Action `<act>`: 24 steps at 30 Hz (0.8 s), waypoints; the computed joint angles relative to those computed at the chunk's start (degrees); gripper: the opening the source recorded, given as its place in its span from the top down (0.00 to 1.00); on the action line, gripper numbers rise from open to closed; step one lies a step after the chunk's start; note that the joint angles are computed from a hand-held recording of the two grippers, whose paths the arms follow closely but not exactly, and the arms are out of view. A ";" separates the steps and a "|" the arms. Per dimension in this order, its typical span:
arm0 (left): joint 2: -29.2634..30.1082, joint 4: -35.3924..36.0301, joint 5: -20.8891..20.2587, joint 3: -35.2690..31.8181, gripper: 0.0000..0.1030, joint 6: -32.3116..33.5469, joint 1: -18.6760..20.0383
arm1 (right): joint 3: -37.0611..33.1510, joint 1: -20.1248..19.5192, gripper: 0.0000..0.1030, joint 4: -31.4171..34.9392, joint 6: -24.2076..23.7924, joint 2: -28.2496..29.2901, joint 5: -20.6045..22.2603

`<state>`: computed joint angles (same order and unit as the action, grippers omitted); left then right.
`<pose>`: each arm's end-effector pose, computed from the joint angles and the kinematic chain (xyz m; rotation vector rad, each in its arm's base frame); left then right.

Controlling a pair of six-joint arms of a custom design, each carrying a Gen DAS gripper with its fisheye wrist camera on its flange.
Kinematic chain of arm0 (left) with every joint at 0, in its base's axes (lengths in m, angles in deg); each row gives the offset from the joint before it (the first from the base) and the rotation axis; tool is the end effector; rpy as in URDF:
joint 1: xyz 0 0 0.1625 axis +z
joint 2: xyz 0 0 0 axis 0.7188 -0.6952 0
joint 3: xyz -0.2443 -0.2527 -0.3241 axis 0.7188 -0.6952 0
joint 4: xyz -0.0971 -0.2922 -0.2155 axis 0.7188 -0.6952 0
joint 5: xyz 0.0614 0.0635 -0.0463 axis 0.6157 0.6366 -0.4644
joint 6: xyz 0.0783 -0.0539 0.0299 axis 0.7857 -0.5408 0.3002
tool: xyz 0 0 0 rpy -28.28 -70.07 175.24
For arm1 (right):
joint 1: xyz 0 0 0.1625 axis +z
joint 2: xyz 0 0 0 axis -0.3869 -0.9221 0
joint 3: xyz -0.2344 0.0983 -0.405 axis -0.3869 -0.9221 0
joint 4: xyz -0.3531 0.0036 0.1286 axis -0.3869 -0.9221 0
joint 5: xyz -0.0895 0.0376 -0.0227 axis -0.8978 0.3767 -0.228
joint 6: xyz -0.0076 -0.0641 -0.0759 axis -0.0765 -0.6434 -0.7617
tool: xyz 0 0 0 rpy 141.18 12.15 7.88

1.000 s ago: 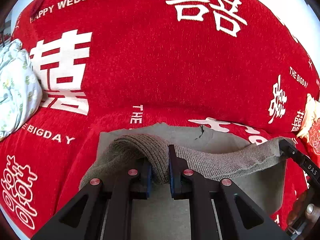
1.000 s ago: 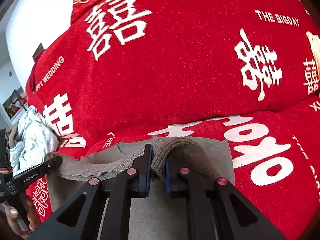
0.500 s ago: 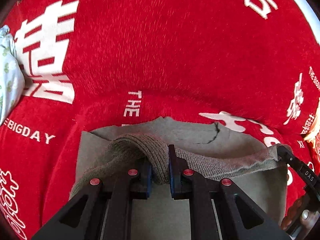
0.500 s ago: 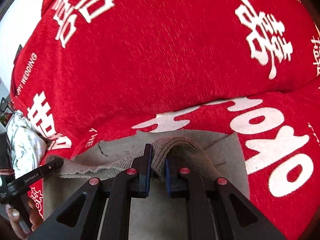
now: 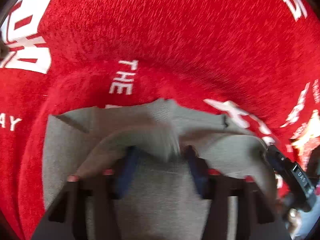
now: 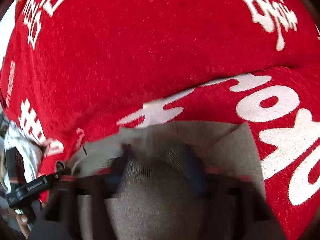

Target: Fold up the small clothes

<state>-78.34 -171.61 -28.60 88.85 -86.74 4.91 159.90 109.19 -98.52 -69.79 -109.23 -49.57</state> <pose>-0.3072 -0.6937 0.1203 -0.2727 2.5819 -0.8226 0.0677 -0.7487 0.3408 0.2933 -2.7168 0.7830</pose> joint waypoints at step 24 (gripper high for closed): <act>1.22 19.78 13.37 -1.89 0.17 -6.02 -4.36 | 3.08 4.93 0.18 -5.41 -14.02 2.42 -17.32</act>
<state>-77.12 -151.83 -15.23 86.96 -92.76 0.56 162.98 114.12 -103.93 -83.81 -106.81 -66.89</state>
